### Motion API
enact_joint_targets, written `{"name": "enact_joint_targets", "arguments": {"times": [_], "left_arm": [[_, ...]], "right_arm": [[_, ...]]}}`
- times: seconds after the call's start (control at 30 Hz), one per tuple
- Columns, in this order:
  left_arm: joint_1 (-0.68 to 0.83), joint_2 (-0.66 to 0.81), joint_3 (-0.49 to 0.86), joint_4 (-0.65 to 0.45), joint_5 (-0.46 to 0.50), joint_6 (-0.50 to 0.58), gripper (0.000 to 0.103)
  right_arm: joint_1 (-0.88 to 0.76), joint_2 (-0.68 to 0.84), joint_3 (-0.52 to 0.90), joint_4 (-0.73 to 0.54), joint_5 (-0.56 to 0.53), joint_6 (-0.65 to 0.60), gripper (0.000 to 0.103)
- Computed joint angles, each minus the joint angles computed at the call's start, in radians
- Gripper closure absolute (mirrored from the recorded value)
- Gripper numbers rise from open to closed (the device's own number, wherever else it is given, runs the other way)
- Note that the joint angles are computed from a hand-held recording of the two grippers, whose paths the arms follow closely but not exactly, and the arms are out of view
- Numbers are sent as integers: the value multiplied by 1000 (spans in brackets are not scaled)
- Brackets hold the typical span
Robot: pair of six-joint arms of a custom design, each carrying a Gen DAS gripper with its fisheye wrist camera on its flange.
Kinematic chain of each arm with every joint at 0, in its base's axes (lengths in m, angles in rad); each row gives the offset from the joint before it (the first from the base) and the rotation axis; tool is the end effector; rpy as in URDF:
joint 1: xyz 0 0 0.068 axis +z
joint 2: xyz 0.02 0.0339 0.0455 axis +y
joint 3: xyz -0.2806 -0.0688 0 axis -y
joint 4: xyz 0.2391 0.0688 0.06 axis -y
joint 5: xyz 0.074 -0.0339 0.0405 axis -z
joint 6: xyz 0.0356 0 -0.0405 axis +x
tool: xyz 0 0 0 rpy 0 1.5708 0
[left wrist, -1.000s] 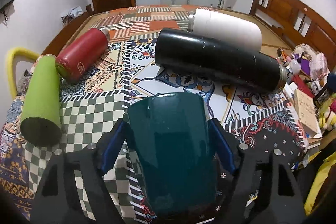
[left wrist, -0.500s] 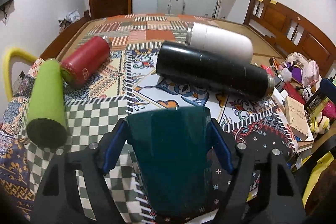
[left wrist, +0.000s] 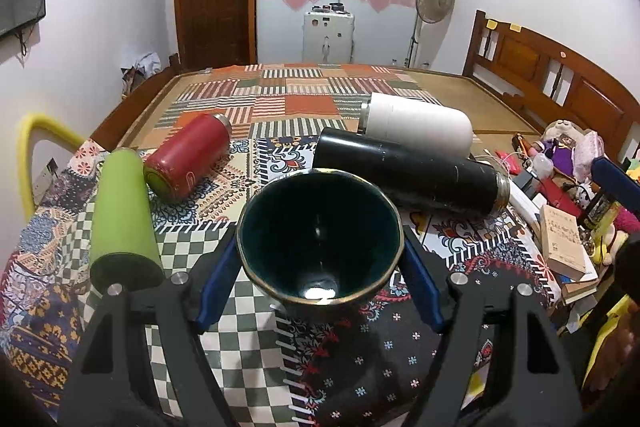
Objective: Flip cup upright
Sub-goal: 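Rotate the mug upright with the left tool and set it down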
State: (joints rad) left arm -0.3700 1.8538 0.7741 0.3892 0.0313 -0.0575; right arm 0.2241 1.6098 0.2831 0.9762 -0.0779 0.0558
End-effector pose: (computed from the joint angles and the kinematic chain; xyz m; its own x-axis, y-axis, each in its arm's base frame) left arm 0.3245 -0.1271 0.1306 -0.6149 0.1769 -0.7685 0.3492 0.9349 -0.0642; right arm 0.2429 0.0582 0.1388 -0.3506 -0.0229 -0.9362 -0.2737 0.9586 0.0791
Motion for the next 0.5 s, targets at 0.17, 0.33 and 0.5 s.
{"name": "enact_joint_targets", "arguments": {"times": [0.17,0.33,0.5], "left_arm": [[10,22,-14,35,20,1,28],[-6,24,-32,69,-1,25,28],[-2,30,-38,90,1,23,28]], "right_arm": [[19,26,13,9,12,0,3],[31,52,28,15,14,7,3],[39,57,30,21,19,25,3]]}}
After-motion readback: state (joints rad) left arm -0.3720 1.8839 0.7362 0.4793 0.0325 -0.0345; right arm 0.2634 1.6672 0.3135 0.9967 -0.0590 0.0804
